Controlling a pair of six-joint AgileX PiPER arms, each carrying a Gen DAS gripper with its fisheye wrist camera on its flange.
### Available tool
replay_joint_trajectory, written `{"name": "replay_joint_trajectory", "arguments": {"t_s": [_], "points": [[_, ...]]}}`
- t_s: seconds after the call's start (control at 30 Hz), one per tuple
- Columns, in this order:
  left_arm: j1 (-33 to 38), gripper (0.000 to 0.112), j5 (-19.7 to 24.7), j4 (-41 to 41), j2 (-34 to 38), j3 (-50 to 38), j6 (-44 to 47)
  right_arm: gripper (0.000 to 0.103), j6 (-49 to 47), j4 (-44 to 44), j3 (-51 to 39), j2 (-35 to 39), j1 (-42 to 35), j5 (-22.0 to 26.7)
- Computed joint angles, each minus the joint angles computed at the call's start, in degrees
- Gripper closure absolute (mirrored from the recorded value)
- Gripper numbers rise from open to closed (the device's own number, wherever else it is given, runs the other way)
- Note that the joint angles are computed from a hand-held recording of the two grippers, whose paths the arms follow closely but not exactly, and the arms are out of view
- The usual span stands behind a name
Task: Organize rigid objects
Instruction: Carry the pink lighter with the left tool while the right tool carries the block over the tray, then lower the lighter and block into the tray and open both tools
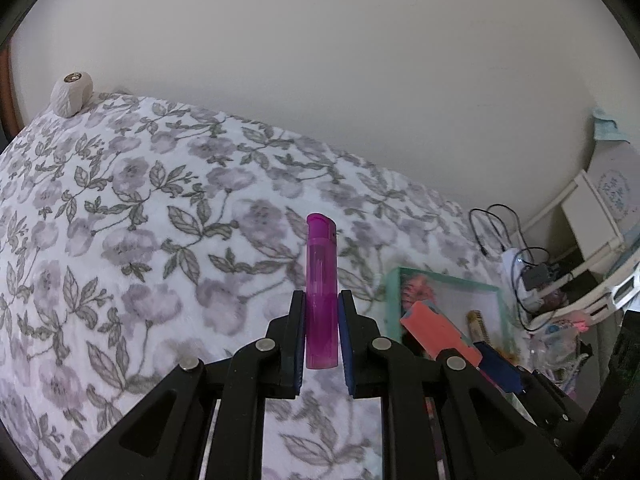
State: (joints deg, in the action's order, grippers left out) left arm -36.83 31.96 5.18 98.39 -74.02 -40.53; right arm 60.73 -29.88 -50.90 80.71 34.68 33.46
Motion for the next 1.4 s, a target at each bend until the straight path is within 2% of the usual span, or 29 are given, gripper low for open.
{"name": "replay_joint_trajectory", "arguments": {"t_s": [0.23, 0.5, 0.73, 1.0, 1.1, 1.2, 1.4], "points": [[-4.2, 0.096, 2.4, 1.9, -4.2, 0.4, -4.5, 0.057, 2.9, -1.4, 1.5, -7.8, 3.4, 8.2], [-12.4, 0.096, 6.8, 8.7, -6.5, 0.0, -11.6, 0.057, 8.1, -4.0, 5.1, -17.4, 8.3, 17.7], [-19.8, 0.096, 9.7, 12.3, -5.4, -1.4, -15.7, 0.057, 12.6, -4.7, 10.7, -25.5, 11.1, 23.9], [-25.7, 0.096, 8.8, 11.9, -2.0, -2.1, -16.0, 0.057, 14.6, -4.3, 15.8, -34.5, 10.6, 29.2], [-27.6, 0.096, 9.8, 12.6, 0.3, -4.2, -15.9, 0.057, 12.6, -3.2, 17.3, -36.3, 7.8, 29.6], [-29.2, 0.096, 11.0, 13.7, 2.5, -6.1, -16.1, 0.057, 7.7, 0.0, 18.8, -37.8, 1.6, 26.9], [-28.5, 0.096, 8.7, 8.3, 4.9, -6.4, -12.9, 0.057, 2.4, 2.7, 20.4, -38.1, -4.6, 24.2]]}}
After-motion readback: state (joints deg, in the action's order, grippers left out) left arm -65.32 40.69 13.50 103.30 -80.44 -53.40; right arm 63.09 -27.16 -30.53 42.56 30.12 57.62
